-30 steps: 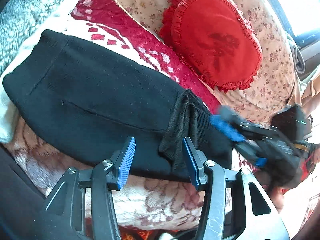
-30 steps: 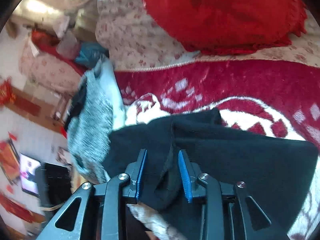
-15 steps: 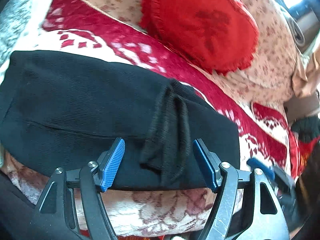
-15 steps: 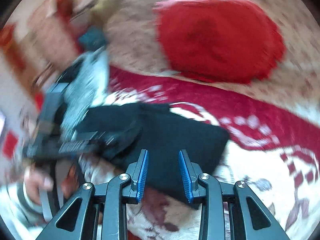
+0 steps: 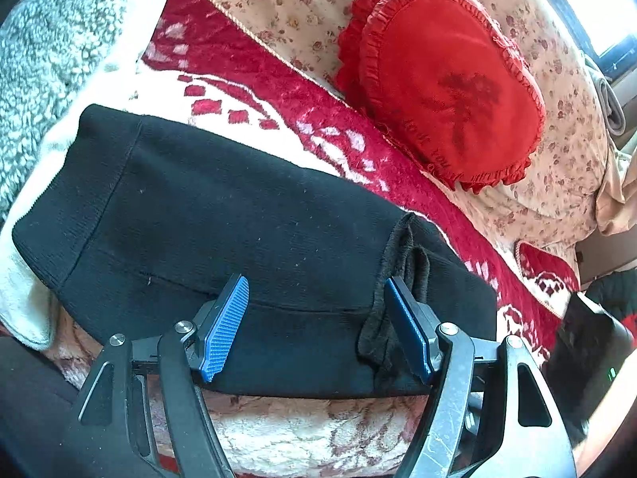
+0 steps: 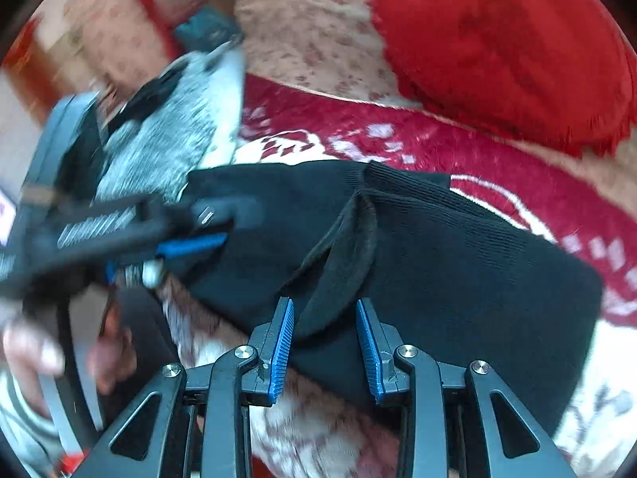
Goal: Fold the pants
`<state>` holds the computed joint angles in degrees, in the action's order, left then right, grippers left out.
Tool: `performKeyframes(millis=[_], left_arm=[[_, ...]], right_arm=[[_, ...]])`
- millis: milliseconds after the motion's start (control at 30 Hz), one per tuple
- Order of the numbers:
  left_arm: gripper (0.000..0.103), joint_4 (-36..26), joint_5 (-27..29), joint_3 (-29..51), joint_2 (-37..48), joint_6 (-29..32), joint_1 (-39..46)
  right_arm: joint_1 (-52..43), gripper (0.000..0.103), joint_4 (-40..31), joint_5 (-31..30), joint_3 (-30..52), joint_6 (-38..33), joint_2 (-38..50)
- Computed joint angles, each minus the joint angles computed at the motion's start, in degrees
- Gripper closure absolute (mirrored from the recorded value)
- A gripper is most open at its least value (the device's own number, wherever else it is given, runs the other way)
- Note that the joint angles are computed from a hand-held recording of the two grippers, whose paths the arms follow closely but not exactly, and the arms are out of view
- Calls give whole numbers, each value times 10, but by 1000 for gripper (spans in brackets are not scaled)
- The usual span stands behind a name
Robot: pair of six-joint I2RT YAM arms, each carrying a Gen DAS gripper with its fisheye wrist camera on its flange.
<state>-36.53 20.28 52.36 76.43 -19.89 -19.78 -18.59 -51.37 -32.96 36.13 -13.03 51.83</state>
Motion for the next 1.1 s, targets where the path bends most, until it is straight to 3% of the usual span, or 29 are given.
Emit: performKeyframes(millis=[33, 67, 233, 333, 500, 633, 700, 800, 833, 933, 1100], left_arm=[[32, 1, 0, 0, 0, -2, -1], [32, -1, 4, 1, -1, 0, 2], [32, -7, 16, 10, -2, -1, 16], [32, -8, 33, 12, -6, -5, 26], [32, -8, 31, 9, -19, -5, 11], [32, -11, 30, 12, -6, -13, -9], [32, -11, 27, 12, -3, -10, -21], [31, -3, 19, 16, 5, -5, -47], [24, -3, 16, 19, 12, -2, -57], [22, 19, -5, 21, 43, -1, -94], [20, 54, -55, 28, 70, -26, -139]], right_arm=[[0, 94, 22, -2, -7, 13, 12], [13, 99, 42, 12, -9, 32, 19], [-17, 100, 7, -4, 37, 18, -4], [-64, 100, -12, -53, 80, 13, -1], [13, 101, 88, -18, 48, 105, 50], [43, 99, 123, -59, 20, 133, 131], [-14, 97, 79, -103, 29, 100, 109], [-155, 94, -43, -148, 76, -15, 80], [-208, 94, -82, -158, 94, -63, 82], [-309, 93, -148, -129, 124, -170, 102], [-409, 93, -180, -111, 111, -256, 155]])
